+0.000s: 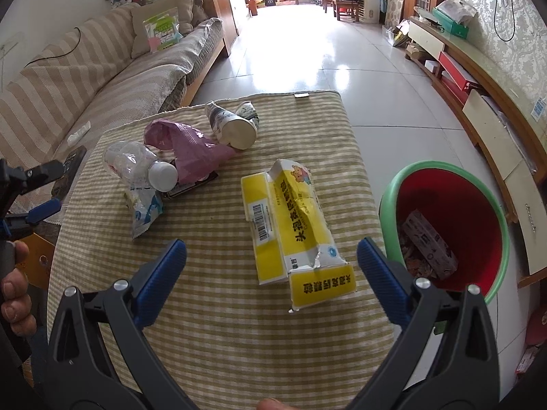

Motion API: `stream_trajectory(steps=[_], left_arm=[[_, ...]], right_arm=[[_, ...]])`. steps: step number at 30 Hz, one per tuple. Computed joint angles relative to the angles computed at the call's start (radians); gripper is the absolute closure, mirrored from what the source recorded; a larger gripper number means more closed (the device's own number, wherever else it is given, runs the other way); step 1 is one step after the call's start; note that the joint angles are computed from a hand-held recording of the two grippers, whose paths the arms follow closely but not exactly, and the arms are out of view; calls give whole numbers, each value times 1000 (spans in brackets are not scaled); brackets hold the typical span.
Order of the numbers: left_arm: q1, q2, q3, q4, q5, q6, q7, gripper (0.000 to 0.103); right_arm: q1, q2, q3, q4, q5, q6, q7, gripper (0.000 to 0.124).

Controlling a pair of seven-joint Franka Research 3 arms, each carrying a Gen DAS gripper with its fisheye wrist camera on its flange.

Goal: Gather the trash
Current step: 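Grasp the yellow torn carton with the right tool while the left tool grasps the clear plastic bottle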

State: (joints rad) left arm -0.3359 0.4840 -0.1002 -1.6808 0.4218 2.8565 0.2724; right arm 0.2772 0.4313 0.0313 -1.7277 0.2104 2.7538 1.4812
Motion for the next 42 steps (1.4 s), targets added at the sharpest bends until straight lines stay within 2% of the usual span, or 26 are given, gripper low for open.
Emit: stream_trajectory(steps=[3, 4, 9, 13, 18, 21, 24, 27, 28, 29, 32, 33, 35, 42], left_arm=[[-4, 79, 10, 107, -30, -44, -36, 8], [1, 107, 9, 138, -48, -37, -51, 8], [35, 247, -29, 306, -176, -99, -93, 8], [30, 345, -25, 445, -226, -187, -140, 8], [10, 449, -18, 618, -236, -303, -147, 8], [7, 502, -26, 698, -250, -337, -147, 10], [-2, 532, -10, 752, -241, -364, -150, 16], [6, 515, -19, 706, -238, -303, -136, 27], [10, 510, -26, 697, -242, -300, -123, 36], [9, 512, -26, 704, -244, -313, -118, 37], [18, 458, -26, 595, -244, -241, -116, 38], [20, 436, -23, 556, -240, -222, -117, 39], [25, 384, -14, 466, -229, -179, -121, 39], [12, 263, 22, 279, -172, -62, -157, 43]], right_arm=[[-15, 30, 18, 33, 21, -1, -28, 25], [-20, 40, 24, 44, 29, 2, -41, 25], [-9, 103, 8, 124, 16, -37, -40, 25], [-5, 149, 2, 185, 5, -70, -43, 25], [-16, 189, 12, 237, 17, -95, -65, 25], [-8, 223, 1, 283, 2, -137, -59, 25], [-12, 253, 3, 321, 2, -167, -58, 25], [-4, 278, -5, 352, -9, -195, -45, 25], [-5, 280, -3, 351, -7, -193, -44, 25], [-1, 282, -5, 351, -10, -192, -40, 25], [-6, 280, 2, 341, -7, -198, -46, 36], [-14, 274, 12, 330, 6, -190, -55, 45], [-26, 266, 25, 317, 28, -184, -69, 46], [-27, 208, 36, 246, 59, -132, -99, 54]])
